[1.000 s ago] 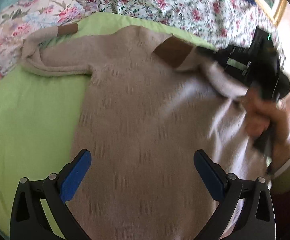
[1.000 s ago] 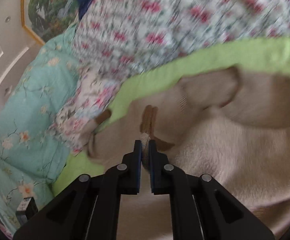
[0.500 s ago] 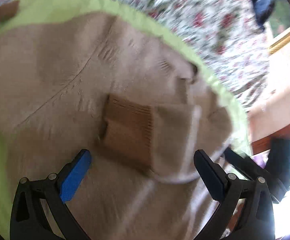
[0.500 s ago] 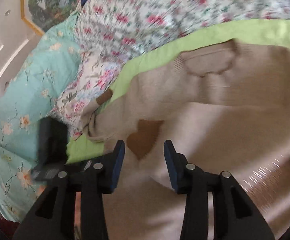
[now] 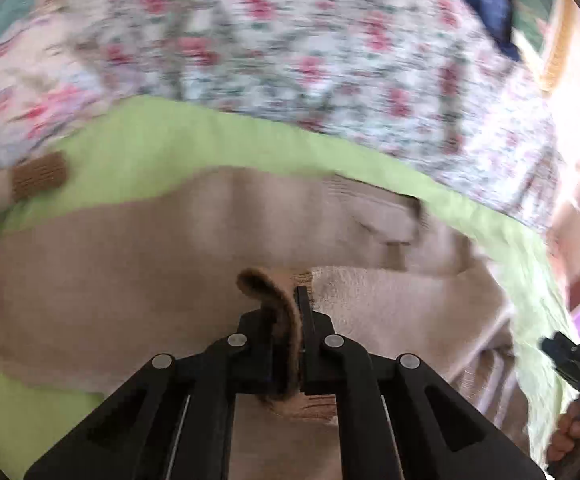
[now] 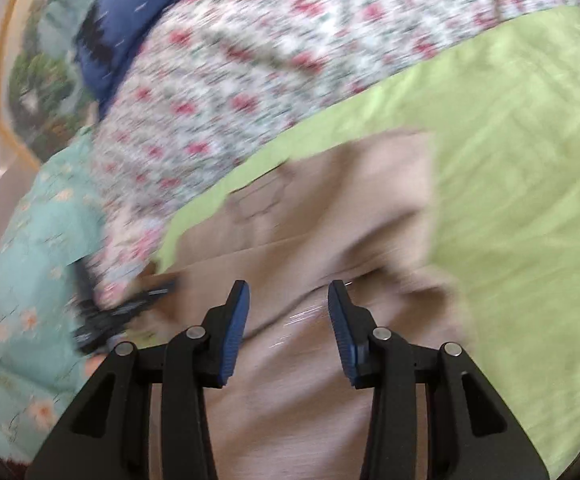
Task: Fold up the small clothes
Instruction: 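Fold the held sleeve across the sweater body and open the right tool, then grasp the other sleeve's brown cuff with the left tool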
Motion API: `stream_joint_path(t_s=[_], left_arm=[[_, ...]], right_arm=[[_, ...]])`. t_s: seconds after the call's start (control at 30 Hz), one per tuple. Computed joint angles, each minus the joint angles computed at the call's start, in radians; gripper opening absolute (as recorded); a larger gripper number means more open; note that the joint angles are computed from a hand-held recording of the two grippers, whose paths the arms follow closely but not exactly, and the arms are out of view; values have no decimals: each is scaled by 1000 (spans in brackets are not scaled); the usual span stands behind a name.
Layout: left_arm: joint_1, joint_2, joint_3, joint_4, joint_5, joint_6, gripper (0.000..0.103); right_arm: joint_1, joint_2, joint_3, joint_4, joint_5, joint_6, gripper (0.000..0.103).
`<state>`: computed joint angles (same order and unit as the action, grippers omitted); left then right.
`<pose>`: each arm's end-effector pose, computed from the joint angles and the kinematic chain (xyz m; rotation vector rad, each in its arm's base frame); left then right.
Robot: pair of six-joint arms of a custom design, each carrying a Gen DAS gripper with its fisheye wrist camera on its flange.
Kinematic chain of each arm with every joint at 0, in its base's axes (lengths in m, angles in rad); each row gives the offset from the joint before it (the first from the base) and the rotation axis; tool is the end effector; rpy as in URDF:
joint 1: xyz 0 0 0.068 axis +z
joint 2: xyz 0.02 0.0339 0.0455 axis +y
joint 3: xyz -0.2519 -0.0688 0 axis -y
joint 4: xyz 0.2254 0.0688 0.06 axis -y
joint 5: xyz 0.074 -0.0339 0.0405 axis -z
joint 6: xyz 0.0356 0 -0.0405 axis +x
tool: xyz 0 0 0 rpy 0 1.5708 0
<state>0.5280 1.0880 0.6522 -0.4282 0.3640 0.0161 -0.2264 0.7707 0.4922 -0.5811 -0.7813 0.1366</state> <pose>0.1812 0.0910 0.2143 -0.4431 2.3271 -0.1847 0.1394 -0.0064 0.2095 0.0679 2.2840 0.8916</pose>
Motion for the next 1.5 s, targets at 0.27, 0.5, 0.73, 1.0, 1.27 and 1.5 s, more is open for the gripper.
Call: stream_joint_path(t_s=[0.27, 0.5, 0.73, 1.0, 1.27, 1.5], left_arm=[[95, 42, -57, 87, 19, -48, 6], [50, 10, -35, 26, 3, -48, 6], [-129, -17, -47, 39, -51, -76, 7], [-142, 35, -86, 87, -58, -74, 7], [-48, 43, -83, 40, 7, -13, 8], [93, -68, -124, -74, 85, 107, 9]], right_arm=[[44, 403, 114, 225, 146, 44, 67], [185, 689, 198, 305, 180, 26, 51], [99, 641, 273, 201, 234, -122, 10], [186, 487, 175, 230, 475, -46, 20], [301, 492, 103, 250, 503, -49, 27], [115, 190, 66, 39, 312, -66, 38]])
